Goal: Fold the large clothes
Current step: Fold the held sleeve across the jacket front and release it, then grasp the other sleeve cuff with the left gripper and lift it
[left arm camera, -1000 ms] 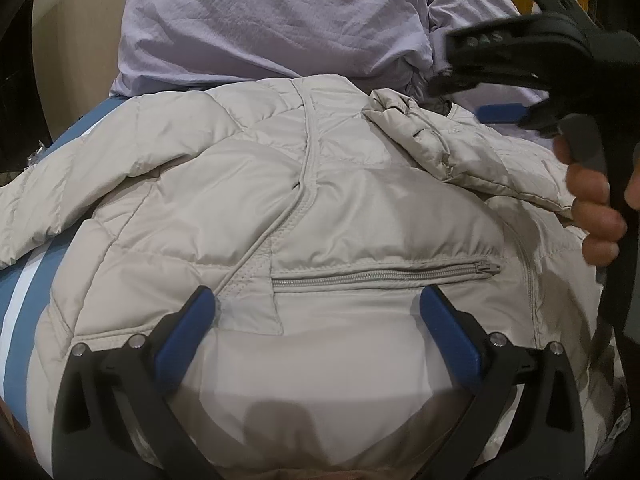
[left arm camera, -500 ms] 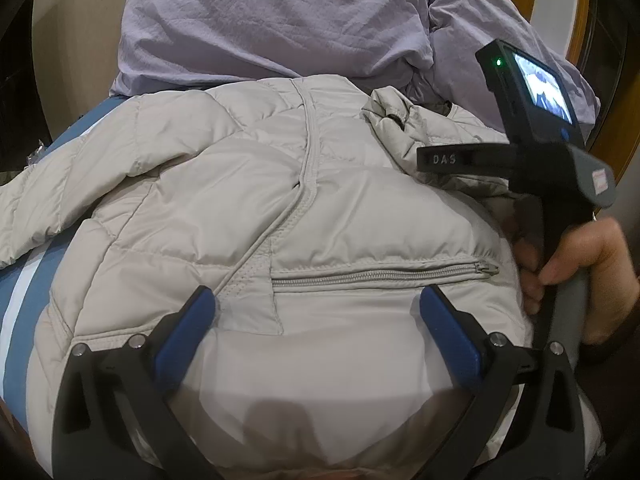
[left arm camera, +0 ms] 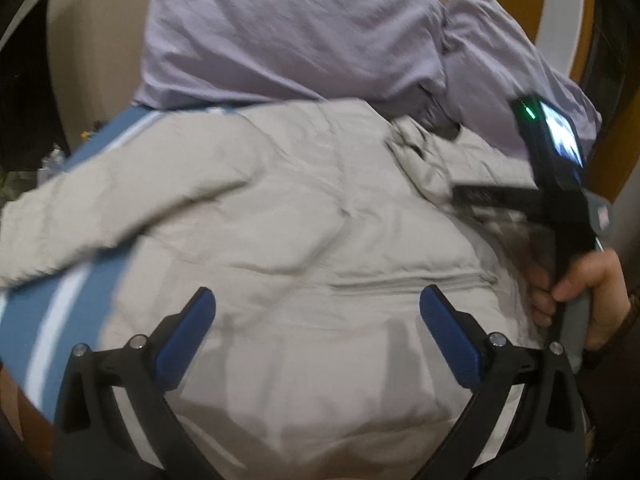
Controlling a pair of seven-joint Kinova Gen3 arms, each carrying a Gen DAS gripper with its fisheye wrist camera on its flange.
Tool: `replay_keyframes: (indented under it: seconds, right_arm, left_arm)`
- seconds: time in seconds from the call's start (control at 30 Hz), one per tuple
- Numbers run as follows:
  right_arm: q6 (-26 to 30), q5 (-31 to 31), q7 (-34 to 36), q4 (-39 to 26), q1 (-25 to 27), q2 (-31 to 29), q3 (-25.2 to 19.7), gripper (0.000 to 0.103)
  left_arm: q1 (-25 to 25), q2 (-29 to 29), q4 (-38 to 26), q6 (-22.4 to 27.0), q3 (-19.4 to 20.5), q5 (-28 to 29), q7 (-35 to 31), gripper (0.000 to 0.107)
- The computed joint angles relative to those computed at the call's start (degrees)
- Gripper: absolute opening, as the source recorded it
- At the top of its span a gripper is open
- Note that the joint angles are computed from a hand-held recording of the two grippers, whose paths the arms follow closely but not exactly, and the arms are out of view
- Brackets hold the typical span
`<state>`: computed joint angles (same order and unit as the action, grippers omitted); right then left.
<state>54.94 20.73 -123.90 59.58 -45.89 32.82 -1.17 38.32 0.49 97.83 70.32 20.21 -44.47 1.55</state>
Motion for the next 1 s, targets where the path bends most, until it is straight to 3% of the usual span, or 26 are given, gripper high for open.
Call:
replay_keyframes:
  seconds: [0.3,0.47,0.67,0.77,0.9,1.0]
  right_arm:
    - [-4.42,-0.21,1.20,8.89,1.20,-6.67,-1.95,0.091]
    - [-8.05,-1.46,2.05,13.91,3.45,-10.25,-3.32,0.091]
    - [-10.80,-3.02,3.49,17.99,6.04,-12.98,-4.41,0.091]
    - [-11.29,-3.44,3.73,18.87,6.72,-13.39,-4.56,0.091]
    - [-11.57,-4.47,4.22,19.02,7.48,-13.27,-4.87,0.091]
    - [-11.70,-4.47,4.38,19.14,7.42,-13.32,-4.88,0.091]
  left_arm:
    - [-5.44,-8.63,4.05,9.56,0.90,1.28,-0.78,0.101]
    - [-12.12,-16.93,9.13,8.67,-4.41,5.90,-4.53,0.101]
    - [-19.28,-22.97,13.51,9.33,-10.98,7.78,-10.34,0.101]
    - [-21.85,-25.83,15.60,7.70,-15.28,9.57,-13.75,0.096]
    - [-24.27,-28.44,17.99,3.65,-21.81,14.23,-18.68,0.079]
    - [-25.71,-30.12,19.76,1.49,-22.51,15.54,-19.85,0.077]
